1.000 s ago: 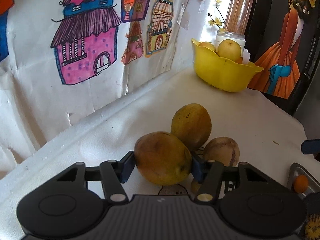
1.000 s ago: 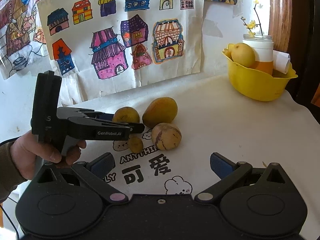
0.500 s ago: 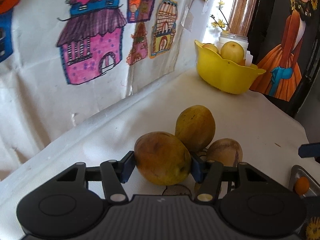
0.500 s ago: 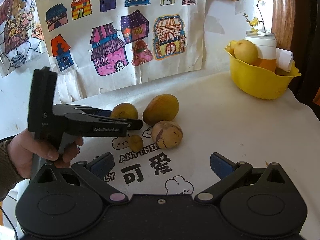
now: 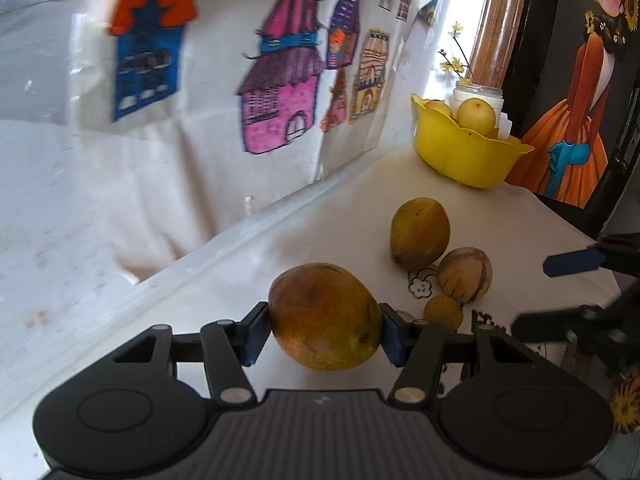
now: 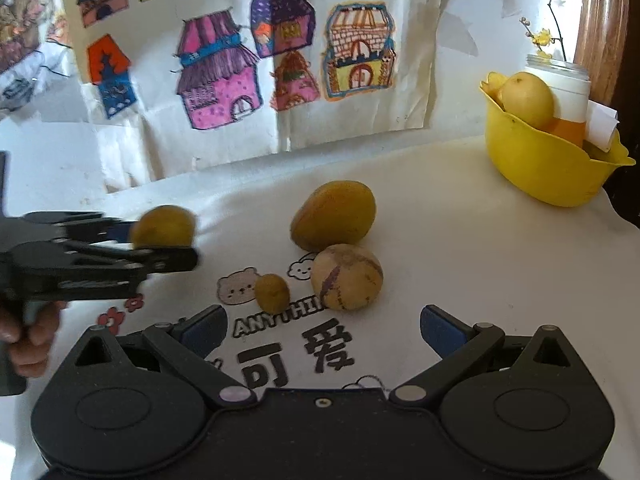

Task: Organize fruits
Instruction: 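Move the right tool onto the striped pepino while the left tool holds the brown fruit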

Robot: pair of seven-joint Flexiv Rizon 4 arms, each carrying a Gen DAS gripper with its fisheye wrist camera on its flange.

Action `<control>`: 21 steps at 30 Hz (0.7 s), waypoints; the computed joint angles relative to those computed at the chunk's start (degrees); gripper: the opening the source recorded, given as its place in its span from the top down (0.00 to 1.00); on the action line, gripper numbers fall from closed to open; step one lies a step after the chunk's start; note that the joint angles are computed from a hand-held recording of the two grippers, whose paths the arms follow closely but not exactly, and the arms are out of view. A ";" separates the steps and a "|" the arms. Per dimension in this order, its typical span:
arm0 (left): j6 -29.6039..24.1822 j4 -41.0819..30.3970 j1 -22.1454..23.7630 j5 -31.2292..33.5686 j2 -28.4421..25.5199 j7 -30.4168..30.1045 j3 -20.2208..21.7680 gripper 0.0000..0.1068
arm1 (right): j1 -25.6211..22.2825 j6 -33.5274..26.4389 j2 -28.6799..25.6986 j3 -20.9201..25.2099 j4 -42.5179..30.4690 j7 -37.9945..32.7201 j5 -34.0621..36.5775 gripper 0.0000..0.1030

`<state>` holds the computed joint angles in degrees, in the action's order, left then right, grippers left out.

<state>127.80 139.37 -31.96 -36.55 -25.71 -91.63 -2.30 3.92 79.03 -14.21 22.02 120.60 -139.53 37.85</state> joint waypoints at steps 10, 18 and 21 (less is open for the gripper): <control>1.36 3.08 0.38 0.94 1.12 -3.49 -0.81 0.43 | 3.20 1.65 -6.35 -2.88 -3.64 14.43 -10.52 0.14; 1.32 2.79 0.50 1.93 0.59 -4.79 -0.79 0.43 | 3.17 3.82 -10.00 -2.36 -3.32 22.75 -19.31 0.24; 1.43 2.59 0.06 1.58 0.36 -4.54 -0.55 0.43 | 2.59 5.09 -10.68 -1.68 -2.68 24.36 -21.93 0.32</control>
